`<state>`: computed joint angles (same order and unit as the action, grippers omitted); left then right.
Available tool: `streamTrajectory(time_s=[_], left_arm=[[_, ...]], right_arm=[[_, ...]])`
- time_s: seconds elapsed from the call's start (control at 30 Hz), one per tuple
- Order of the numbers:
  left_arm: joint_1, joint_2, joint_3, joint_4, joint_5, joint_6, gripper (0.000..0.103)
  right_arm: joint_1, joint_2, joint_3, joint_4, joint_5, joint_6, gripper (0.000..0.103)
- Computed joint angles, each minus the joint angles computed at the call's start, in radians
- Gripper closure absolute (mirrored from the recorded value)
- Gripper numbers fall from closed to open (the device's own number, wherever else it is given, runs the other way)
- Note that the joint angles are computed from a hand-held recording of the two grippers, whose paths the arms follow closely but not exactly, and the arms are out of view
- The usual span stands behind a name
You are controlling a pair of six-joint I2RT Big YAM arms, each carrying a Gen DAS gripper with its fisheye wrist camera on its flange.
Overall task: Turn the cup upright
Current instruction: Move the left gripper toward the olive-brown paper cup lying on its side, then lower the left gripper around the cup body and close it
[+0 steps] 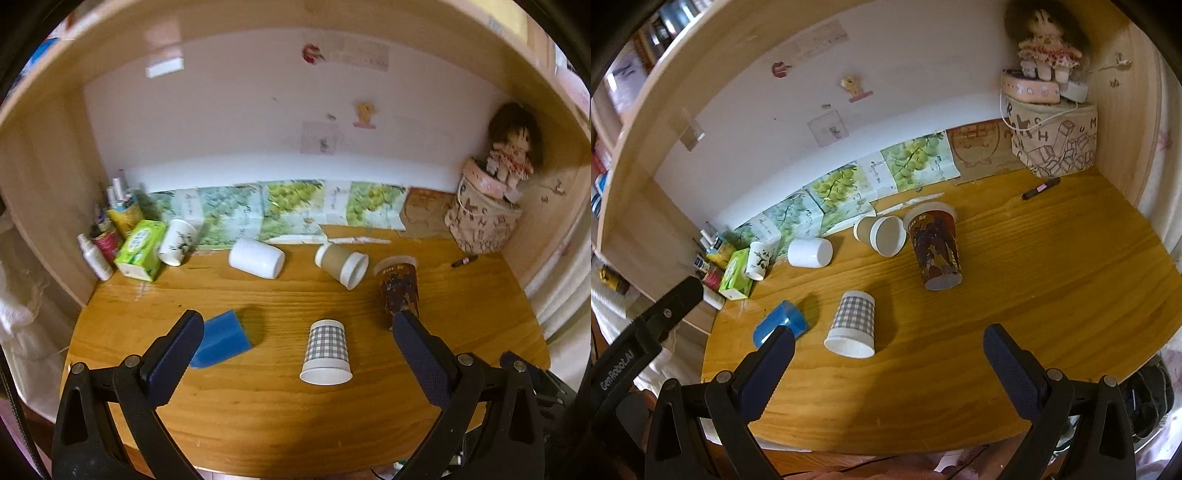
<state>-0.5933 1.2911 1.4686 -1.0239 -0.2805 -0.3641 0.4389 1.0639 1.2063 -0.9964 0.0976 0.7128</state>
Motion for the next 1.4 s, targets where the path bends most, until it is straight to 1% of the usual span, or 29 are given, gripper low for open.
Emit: streamTrajectory(time_s=[0.07,0.13,0.37,0.4,0.53,0.6,0.67,0.73,0.83,0.93,1.03,1.13,1.2,1.33,1.4], left_arm=[[0.017,0.035,0.033,-0.015,0.036,0.039,0.001],[0.028,0.065,0.063,-0.026,0.057,0.083,0.001],[0.050,0.161,0.149,-0.021,0.066,0.265,0.001],[0.053,0.175,0.162,-0.021,0.067,0.290,0.001],[0.058,0.226,0.204,-0.003,0.065,0.409,0.001],[0.060,0.250,0.219,0.014,0.060,0.480,0.001],[0.060,0.274,0.230,0.035,0.055,0.554,0.001],[0.060,0.296,0.242,0.046,0.055,0.617,0.001],[0.061,0.328,0.263,0.059,0.055,0.697,0.001],[0.065,0.371,0.302,0.053,0.058,0.751,0.001],[0.067,0.407,0.327,0.058,0.057,0.818,0.001],[0.071,0.442,0.343,0.081,0.060,0.909,0.001],[0.071,0.467,0.358,0.088,0.055,0.955,0.001],[0.076,0.500,0.355,0.132,0.093,1.035,0.001],[0.076,0.524,0.356,0.148,0.097,1.076,0.001]], right_arm=[[-0.024,0.025,0.011,0.009,-0.041,0.007,0.001],[-0.049,0.050,0.022,0.016,-0.084,0.026,0.001],[-0.129,0.117,0.034,0.056,-0.230,0.120,0.001],[-0.146,0.124,0.029,0.075,-0.264,0.143,0.001],[-0.186,0.139,0.011,0.136,-0.342,0.225,0.001],[-0.208,0.145,-0.004,0.179,-0.385,0.265,0.001],[-0.223,0.148,-0.017,0.212,-0.415,0.296,0.001],[-0.239,0.152,-0.037,0.263,-0.450,0.338,0.001],[-0.256,0.156,-0.063,0.325,-0.487,0.395,0.001],[-0.271,0.161,-0.087,0.381,-0.513,0.449,0.001],[-0.281,0.165,-0.103,0.407,-0.518,0.471,0.001],[-0.284,0.165,-0.118,0.433,-0.516,0.496,0.001],[-0.283,0.167,-0.127,0.450,-0.512,0.516,0.001],[-0.283,0.171,-0.140,0.470,-0.516,0.543,0.001],[-0.282,0.172,-0.145,0.477,-0.514,0.552,0.001]])
